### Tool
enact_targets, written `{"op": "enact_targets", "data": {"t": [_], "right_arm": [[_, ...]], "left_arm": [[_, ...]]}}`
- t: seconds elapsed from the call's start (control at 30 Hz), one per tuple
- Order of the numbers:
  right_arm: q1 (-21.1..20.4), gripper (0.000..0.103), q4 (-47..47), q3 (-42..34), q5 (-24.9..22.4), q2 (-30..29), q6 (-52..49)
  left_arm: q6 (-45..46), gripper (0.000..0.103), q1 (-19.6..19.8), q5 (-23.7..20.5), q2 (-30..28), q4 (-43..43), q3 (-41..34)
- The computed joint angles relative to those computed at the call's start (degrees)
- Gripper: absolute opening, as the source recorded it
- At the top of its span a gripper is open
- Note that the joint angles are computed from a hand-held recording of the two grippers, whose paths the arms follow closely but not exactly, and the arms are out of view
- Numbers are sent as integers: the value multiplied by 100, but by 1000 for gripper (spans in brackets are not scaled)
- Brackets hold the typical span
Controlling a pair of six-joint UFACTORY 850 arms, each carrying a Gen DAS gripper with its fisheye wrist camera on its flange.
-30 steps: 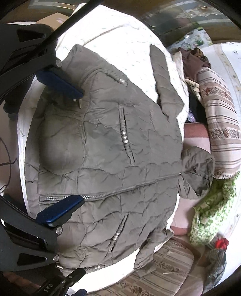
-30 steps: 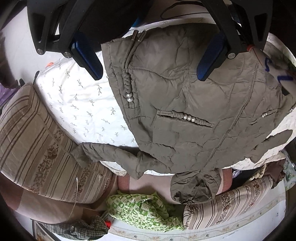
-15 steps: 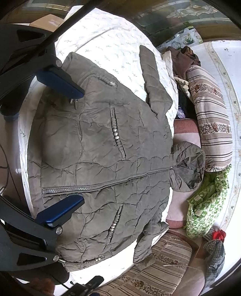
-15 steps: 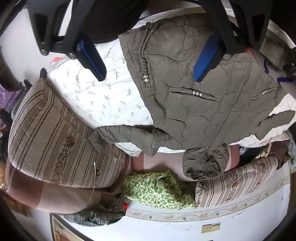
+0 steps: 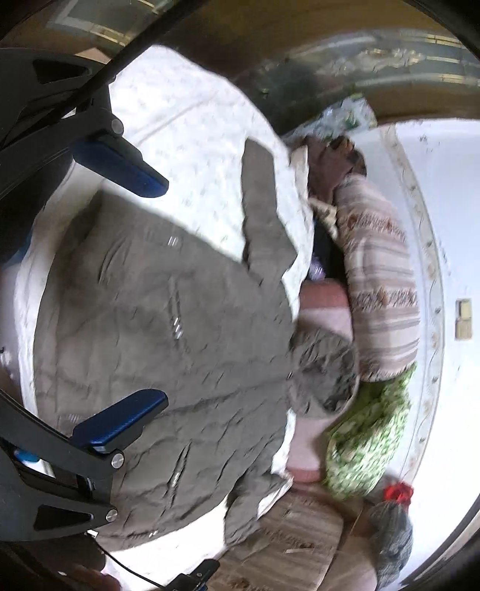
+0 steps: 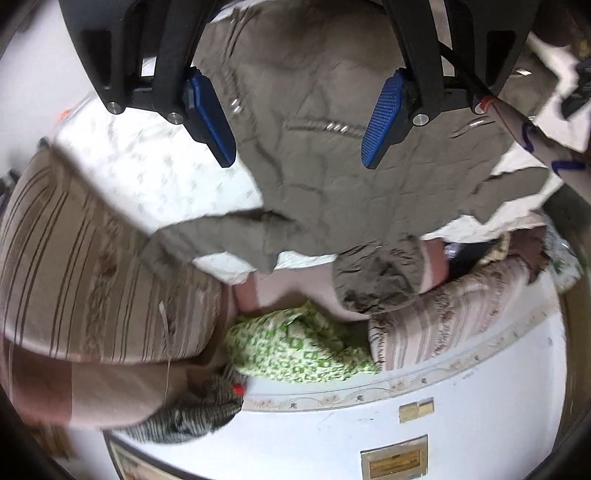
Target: Fold large clothes
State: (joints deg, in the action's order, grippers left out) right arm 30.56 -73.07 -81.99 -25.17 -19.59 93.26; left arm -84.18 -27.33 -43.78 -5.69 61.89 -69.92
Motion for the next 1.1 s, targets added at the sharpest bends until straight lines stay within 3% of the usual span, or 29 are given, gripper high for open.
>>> {"op": "enact_targets", "data": {"t": [0.33, 0.5, 0.57, 0.67, 0.77, 0.9, 1.1], "right_arm": [[-54, 75, -60, -814, -324, -480, 74], [-121, 75, 916, -1342, -250, -830, -747], [-90, 75, 1124, -1600, -514, -1018, -1023], [45, 75, 603, -1893, -1115, -1286, -792], [100, 75, 403, -2144, -1369, -1493, -947], [31, 75, 496, -2474, -1145, -1750, -1106], [-95, 75, 1857, -3091, -720, -2197, -2055]], "left_arm": [[-221, 103, 399, -81, 205, 93, 139], [-246, 103, 577, -131, 222, 98, 170], [-220, 103, 654, -129, 233, 74, 178], [-150, 103, 808, -127, 224, 21, 166], [-77, 103, 983, -103, 186, -31, 129], [-62, 103, 1273, -51, 107, -98, 27], [-62, 103, 1629, -83, -53, 40, -137]]}}
